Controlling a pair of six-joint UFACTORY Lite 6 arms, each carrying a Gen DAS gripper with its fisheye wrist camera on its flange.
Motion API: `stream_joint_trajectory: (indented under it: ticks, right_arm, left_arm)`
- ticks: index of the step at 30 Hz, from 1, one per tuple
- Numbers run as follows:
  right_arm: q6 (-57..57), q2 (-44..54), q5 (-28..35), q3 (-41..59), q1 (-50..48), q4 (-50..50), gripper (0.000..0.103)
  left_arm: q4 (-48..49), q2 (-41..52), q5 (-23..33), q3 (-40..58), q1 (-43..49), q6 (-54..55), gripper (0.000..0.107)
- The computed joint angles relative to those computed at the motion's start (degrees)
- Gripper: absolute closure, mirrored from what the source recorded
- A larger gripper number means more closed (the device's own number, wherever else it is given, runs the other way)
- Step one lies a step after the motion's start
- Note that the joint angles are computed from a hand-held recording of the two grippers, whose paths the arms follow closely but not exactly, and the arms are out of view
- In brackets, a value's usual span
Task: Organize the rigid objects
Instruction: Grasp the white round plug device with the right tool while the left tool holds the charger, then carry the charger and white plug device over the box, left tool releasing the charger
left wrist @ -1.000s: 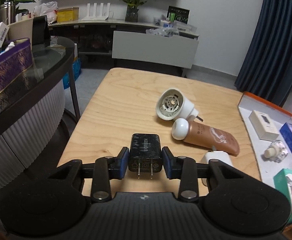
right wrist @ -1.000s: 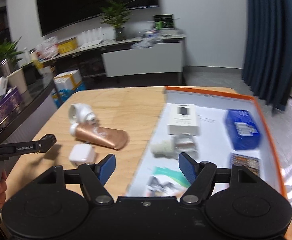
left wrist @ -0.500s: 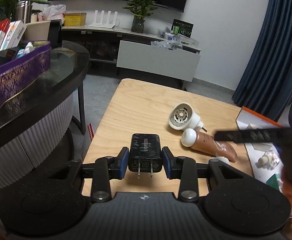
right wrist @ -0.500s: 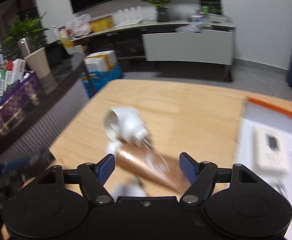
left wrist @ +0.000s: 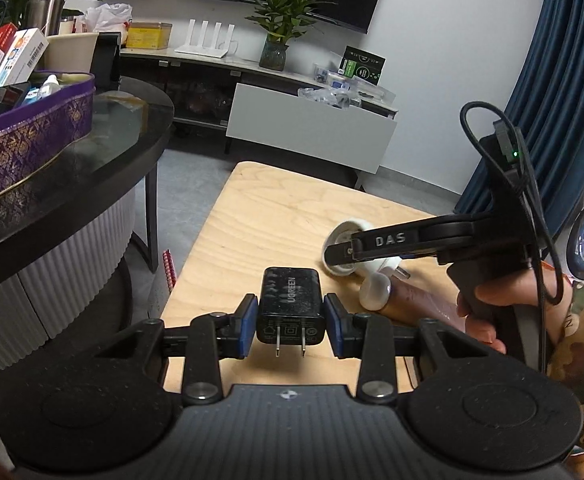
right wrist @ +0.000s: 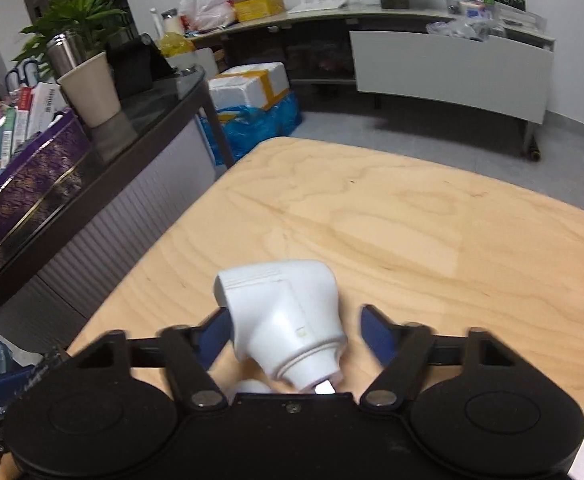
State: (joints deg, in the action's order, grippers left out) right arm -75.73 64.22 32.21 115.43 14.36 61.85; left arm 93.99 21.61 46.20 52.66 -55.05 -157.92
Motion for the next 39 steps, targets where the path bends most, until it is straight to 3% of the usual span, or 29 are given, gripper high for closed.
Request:
stream_joint_trajectory:
  ticks: [7,13,18,28,32,39]
  right_arm:
    - [-18.4,-10.4,-5.2,-15.7,-0.1,18.3,0.039]
    - [-38.7,-29.8,-4.2,-38.6,-4.5,36.0,0.039]
    - [-44.6,-45.2,-1.9,-55.0,-11.5,40.8,0.039]
    - [-43.4,-65.0,7.1,-73.3,-32.5,33.6,0.039]
    - [-40.7,-66.6,12.2,-73.7,-44.0,28.4,0.039]
    - [-40.6,-63.8,15.9,-70.2,-58.0,25.7,0.039]
  left_arm:
    - [-0.1,0.1,0.9,0.2,-0.6,0.3,0.071]
    - [-0.1,-1.5,1.1,0.9,-2.2,1.2,0.071]
    - [-4.3,-1.1,3.8,5.4,-6.1,8.0,0.071]
    - [-9.3,7.1,6.5,22.6,-12.7,21.7,0.071]
    - [-9.2,13.3,4.9,32.8,-13.6,26.5,0.071]
    - [-11.6,27.6,-0.7,56.5,-12.6,39.0,0.070]
